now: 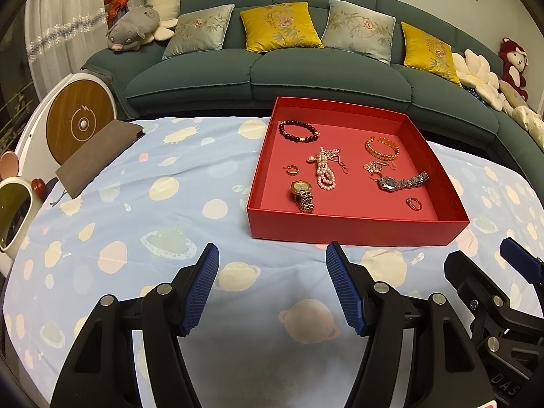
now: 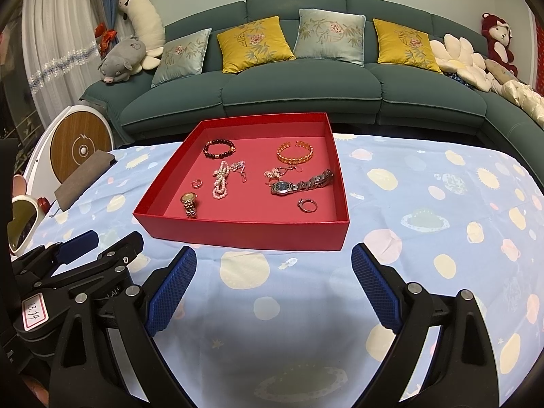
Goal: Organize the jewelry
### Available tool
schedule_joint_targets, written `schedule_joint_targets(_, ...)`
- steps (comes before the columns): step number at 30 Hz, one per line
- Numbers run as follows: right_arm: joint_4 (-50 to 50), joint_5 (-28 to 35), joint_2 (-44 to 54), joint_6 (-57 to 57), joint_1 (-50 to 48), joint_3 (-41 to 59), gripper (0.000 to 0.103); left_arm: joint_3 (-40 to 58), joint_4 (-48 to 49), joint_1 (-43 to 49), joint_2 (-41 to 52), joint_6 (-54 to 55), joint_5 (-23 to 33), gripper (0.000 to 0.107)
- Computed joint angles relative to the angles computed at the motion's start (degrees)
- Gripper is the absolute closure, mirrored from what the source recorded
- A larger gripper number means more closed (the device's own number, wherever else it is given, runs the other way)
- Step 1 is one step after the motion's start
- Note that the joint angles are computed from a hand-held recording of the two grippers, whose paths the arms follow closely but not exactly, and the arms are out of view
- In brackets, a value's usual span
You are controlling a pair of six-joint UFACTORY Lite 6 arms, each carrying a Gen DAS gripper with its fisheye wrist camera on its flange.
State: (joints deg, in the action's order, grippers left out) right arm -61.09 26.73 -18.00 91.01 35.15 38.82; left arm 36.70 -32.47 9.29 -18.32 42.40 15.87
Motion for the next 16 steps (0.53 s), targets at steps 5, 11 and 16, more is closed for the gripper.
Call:
schedule_joint_targets(5, -0.09, 0.03, 0.12, 0.12, -0.04, -0.14, 0.013, -0.93, 1.48, -0.80, -0.87, -1.80, -1.82, 0.044)
schedule_joint_targets(11, -0.94, -0.46, 0.23, 0.95, -0.31, -0.35, 0.013, 0.19, 2.64, -0.63, 0.15, -3.32, -0.55, 0.045)
schedule_joint_targets(16, -1.19, -0.68, 0.01, 1.35, -0.44, -0.54, 0.013, -0.05, 1.08, -0.59, -0.14, -1.52, -1.03, 0.045)
